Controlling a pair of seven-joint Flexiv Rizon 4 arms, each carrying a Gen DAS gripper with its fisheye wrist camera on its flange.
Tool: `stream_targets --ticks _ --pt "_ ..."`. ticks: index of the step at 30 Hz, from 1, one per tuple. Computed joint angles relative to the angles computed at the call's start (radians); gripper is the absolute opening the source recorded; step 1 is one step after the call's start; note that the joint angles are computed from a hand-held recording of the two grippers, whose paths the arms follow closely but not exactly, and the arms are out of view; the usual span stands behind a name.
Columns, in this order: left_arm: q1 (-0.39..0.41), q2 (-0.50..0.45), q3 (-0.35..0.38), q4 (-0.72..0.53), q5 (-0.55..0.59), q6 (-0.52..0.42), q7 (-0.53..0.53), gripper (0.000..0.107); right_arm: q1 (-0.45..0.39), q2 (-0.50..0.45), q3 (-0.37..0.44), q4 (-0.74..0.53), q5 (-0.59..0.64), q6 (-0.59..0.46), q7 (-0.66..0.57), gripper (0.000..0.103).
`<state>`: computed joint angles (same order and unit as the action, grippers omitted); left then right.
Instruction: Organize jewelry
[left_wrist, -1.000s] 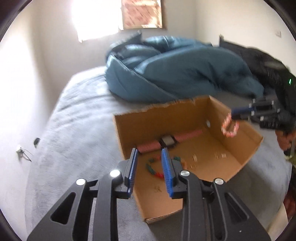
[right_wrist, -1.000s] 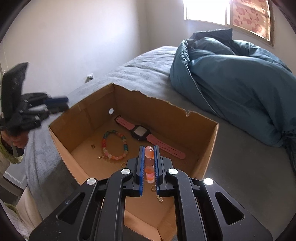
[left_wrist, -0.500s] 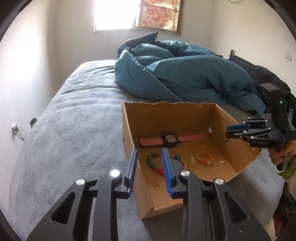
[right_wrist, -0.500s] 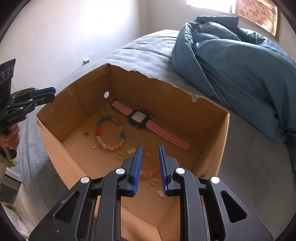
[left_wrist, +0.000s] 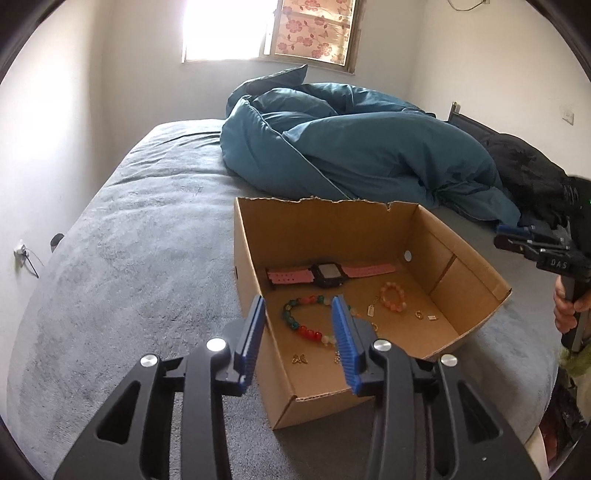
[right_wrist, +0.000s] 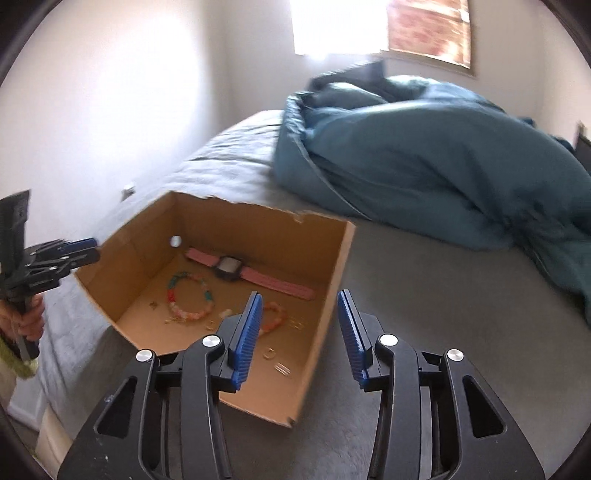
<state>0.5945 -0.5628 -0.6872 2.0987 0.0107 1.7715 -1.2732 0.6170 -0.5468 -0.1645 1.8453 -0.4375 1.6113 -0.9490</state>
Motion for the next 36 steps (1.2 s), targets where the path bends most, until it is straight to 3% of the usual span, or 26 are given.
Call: stream_targets --ticks 6,8,10,13,15,18,22,25,36 --pt "0.020 -0.006 -0.024 -0.008 -0.026 -0.036 -0.012 0.037 -0.074 -0.017 0.090 -0.003 0.059 -0.051 0.046 0.041" --pt "-0.032 0.010 0.037 -0.022 -0.056 -0.061 -0.014 0.037 -0.115 -0.030 0.144 -0.017 0.083 -0.065 0.047 0.041" --pt "-0.087 0.024 0.098 -0.035 -0.094 -0.094 -0.011 0.037 -0.116 -0.036 0.150 -0.021 0.087 -0.083 0.058 0.041" --pt "-0.136 0.032 0.152 -0.044 -0.150 -0.136 -0.002 0.035 -0.130 -0.042 0.173 -0.028 0.091 -0.106 0.061 0.036" --pt "-0.150 0.033 0.162 -0.042 -0.173 -0.144 0.018 0.022 -0.145 -0.046 0.194 -0.032 0.095 -0.118 0.052 0.032" --pt "-0.168 0.038 0.173 -0.031 -0.203 -0.135 0.050 0.019 -0.169 -0.051 0.234 -0.048 0.098 -0.136 0.020 0.016" --pt "-0.201 0.050 0.202 -0.026 -0.240 -0.132 0.065 0.017 -0.105 -0.041 0.164 -0.039 0.063 -0.145 0.050 0.012" --pt "-0.218 0.062 0.217 -0.018 -0.259 -0.132 0.072 0.017 -0.126 -0.038 0.191 -0.043 0.077 -0.155 0.059 0.012" --pt "-0.164 0.145 0.157 0.103 -0.274 -0.097 0.050 0.017 -0.102 0.036 0.175 0.049 0.054 -0.139 0.121 0.012"
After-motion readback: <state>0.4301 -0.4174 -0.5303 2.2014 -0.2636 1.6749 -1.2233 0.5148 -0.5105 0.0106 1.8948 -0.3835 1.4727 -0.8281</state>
